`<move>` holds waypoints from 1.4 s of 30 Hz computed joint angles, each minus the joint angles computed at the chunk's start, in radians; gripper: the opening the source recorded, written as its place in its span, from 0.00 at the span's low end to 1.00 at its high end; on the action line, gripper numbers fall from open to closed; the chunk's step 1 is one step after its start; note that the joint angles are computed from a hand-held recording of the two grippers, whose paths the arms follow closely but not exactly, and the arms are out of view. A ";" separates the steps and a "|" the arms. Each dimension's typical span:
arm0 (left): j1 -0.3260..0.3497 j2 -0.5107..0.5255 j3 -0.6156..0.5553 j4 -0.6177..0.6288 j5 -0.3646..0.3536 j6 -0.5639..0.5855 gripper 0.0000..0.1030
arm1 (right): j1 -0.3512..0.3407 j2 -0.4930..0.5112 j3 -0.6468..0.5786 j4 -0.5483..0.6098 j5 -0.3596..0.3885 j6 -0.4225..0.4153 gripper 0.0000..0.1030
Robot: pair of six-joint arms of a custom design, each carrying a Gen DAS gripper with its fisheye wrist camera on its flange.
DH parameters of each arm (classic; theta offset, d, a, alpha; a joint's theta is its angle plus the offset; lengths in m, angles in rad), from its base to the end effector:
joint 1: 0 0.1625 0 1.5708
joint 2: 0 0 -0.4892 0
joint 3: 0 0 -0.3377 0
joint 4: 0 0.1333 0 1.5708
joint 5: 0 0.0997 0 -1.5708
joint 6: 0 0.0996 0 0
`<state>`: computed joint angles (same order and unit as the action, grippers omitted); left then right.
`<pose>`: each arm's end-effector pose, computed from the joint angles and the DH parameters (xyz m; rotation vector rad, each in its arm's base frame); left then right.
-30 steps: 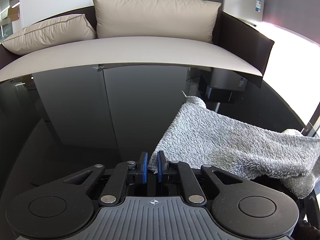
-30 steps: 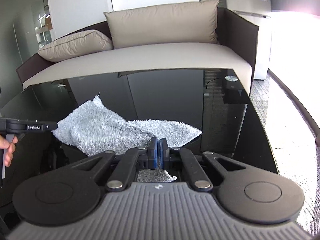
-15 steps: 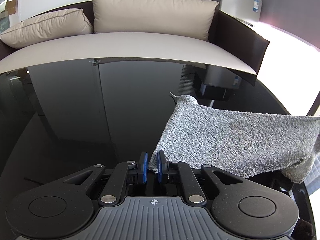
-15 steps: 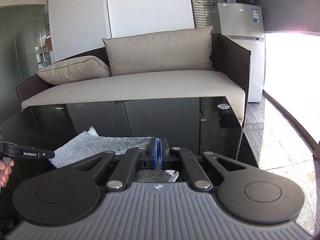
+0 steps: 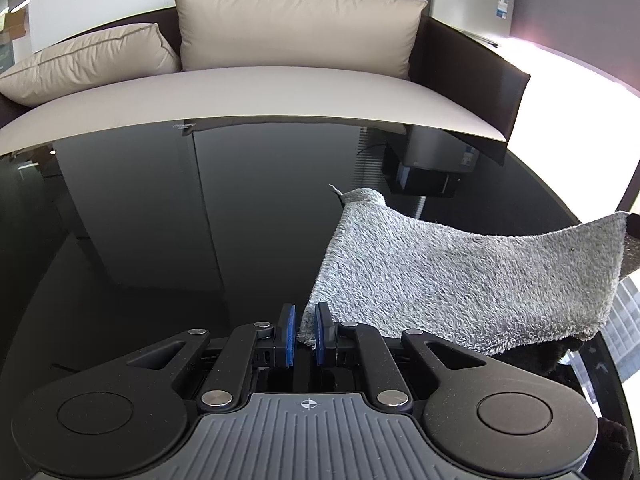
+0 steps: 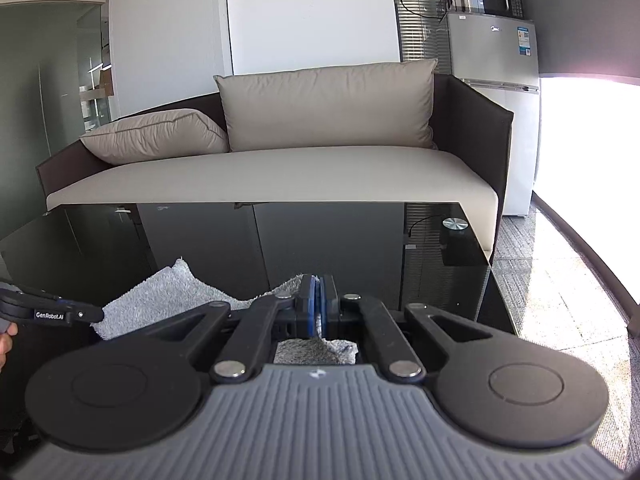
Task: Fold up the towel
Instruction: 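Lift the towel with both grippers and stretch it out between them, then open the right gripper and release its towel edge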
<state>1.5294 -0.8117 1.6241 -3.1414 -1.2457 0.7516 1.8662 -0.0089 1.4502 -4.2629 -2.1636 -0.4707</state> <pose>0.1357 -0.7125 0.2723 0.8061 2.3437 -0.7827 0.2614 -0.5921 -0.0994 0.3509 -2.0945 1.4363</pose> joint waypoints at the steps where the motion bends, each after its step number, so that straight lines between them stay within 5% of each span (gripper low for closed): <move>1: 0.000 -0.001 0.001 0.000 0.001 -0.001 0.09 | 0.000 0.000 0.002 -0.003 0.008 -0.001 0.02; 8: 0.000 0.000 -0.006 -0.011 0.006 -0.027 0.16 | 0.001 -0.016 0.073 0.055 0.172 -0.068 0.02; 25: 0.007 0.001 -0.033 0.009 -0.002 -0.046 0.20 | -0.018 -0.114 0.246 0.496 0.455 -0.095 0.03; 32: 0.007 0.003 -0.031 0.003 -0.004 -0.039 0.20 | -0.024 -0.145 0.278 0.645 0.480 -0.088 0.03; 36: 0.009 0.005 -0.033 0.008 -0.009 -0.033 0.21 | -0.026 -0.144 0.286 0.627 0.463 -0.070 0.03; 42: 0.011 0.001 -0.030 0.020 -0.052 -0.025 0.38 | -0.031 -0.127 0.298 0.432 0.479 -0.030 0.40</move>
